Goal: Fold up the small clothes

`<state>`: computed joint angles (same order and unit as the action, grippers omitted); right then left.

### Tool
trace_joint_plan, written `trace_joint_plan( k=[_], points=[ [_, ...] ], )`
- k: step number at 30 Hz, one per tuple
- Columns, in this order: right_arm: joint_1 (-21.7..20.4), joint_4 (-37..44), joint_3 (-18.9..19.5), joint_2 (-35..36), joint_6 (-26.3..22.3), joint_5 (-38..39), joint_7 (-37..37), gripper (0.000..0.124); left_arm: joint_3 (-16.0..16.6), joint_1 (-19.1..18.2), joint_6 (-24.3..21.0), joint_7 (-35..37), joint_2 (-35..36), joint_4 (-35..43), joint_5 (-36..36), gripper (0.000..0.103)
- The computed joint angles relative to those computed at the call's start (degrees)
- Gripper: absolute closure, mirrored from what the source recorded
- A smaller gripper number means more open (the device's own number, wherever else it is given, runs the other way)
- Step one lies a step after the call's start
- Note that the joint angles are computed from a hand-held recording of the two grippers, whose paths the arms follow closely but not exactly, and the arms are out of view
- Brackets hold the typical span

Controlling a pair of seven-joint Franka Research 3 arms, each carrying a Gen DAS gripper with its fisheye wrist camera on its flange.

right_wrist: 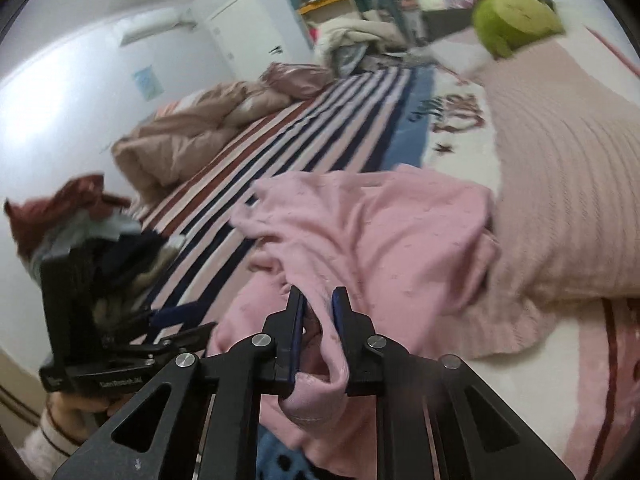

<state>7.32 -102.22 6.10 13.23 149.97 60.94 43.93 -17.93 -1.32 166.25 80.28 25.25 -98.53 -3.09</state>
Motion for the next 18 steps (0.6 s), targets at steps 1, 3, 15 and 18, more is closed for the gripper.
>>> trace_joint_plan(
  k=[1,3,15,18],
  points=[
    [-0.15,-0.02,-0.33,0.27,-0.46,-0.64,0.78,0.116,-2.03,1.78,0.25,1.57,0.34,-0.08,-1.92,0.042],
    [-0.42,-0.24,-0.87,0.80,-1.64,-2.62,2.20,0.117,-4.67,3.95,0.70,3.86,1.05,0.10,-4.76,0.042],
    [-3.21,0.49,-1.65,1.58,-10.41,-4.75,5.69,0.106,-23.90,19.83,4.32,24.94,3.31,-1.38,-21.53,0.037],
    [-2.88,0.61,-1.52,0.01,-8.30,-4.63,3.15,0.069,-27.14,22.59,3.38,30.67,3.63,-1.26,-25.17,0.036]
  ],
)
